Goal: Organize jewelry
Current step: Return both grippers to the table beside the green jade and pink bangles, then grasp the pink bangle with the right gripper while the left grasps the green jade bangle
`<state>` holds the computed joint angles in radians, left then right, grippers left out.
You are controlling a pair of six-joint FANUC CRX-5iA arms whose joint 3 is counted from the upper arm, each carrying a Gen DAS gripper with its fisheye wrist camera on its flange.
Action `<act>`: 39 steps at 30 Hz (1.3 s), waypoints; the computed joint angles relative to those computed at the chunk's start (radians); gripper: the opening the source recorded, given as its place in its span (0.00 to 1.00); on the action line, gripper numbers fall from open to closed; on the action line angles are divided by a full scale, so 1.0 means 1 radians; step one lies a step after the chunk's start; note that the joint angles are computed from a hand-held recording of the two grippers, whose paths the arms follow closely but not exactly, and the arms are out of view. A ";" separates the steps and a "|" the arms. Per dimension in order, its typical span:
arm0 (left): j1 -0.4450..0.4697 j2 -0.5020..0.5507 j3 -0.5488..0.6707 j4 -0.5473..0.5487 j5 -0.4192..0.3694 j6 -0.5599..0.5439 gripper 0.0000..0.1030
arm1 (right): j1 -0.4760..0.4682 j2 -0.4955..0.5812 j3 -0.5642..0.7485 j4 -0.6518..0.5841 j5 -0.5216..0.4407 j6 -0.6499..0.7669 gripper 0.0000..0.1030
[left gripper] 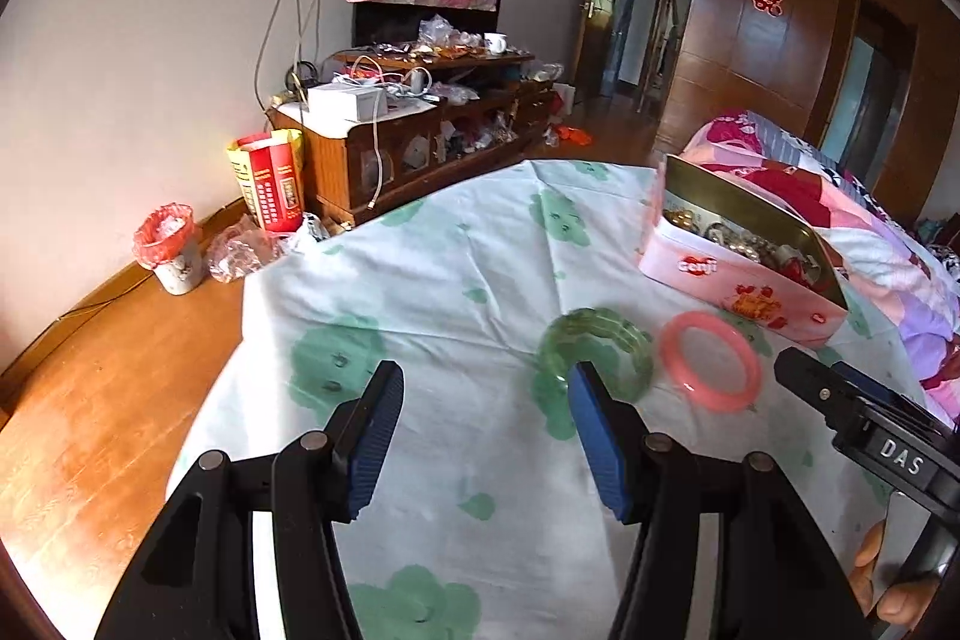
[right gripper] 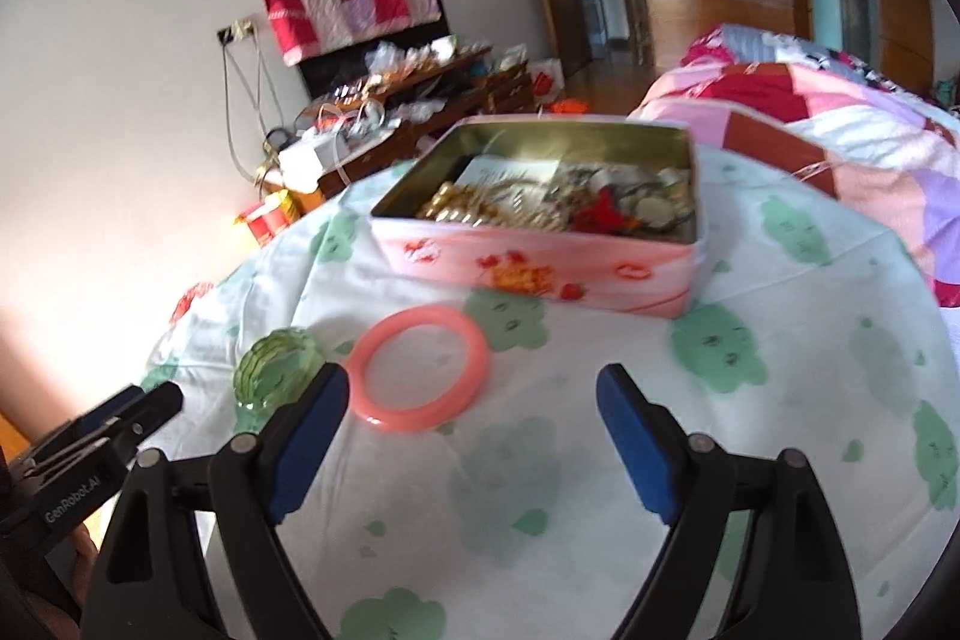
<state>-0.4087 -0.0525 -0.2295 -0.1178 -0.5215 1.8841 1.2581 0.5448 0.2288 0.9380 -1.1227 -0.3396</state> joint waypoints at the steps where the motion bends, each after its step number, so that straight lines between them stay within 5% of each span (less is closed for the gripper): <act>1: -0.001 0.002 0.011 -0.027 -0.014 0.029 0.56 | -0.007 0.010 0.022 -0.024 0.003 0.027 0.85; 4: 0.010 0.009 0.022 -0.024 -0.037 0.026 0.56 | -0.031 0.060 0.130 -0.124 -0.002 0.162 0.85; 9: 0.022 -0.003 0.004 -0.008 -0.020 0.004 0.57 | -0.054 0.211 0.402 -0.258 -0.140 0.436 0.85; 14: 0.030 0.004 0.000 0.025 -0.020 -0.032 0.59 | -0.058 0.314 0.572 -0.299 -0.241 0.567 0.86; 23: 0.053 0.010 -0.033 0.156 -0.019 -0.145 0.60 | -0.053 0.277 0.512 -0.300 -0.200 0.540 0.80; 27: 0.045 0.011 -0.031 0.159 -0.016 -0.156 0.70 | -0.050 0.237 0.437 -0.272 -0.150 0.480 0.79; 32: 0.042 0.025 -0.037 0.246 -0.007 -0.240 0.73 | -0.031 0.100 0.164 -0.086 0.003 0.221 0.79; 39: 0.004 0.103 0.059 0.250 -0.036 -0.319 0.73 | -0.009 0.078 0.092 0.072 -0.038 0.081 0.79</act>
<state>-0.4042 0.0509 -0.1705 0.1321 -0.5572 1.5653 1.2489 0.6230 0.3211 1.0102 -1.1609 -0.2583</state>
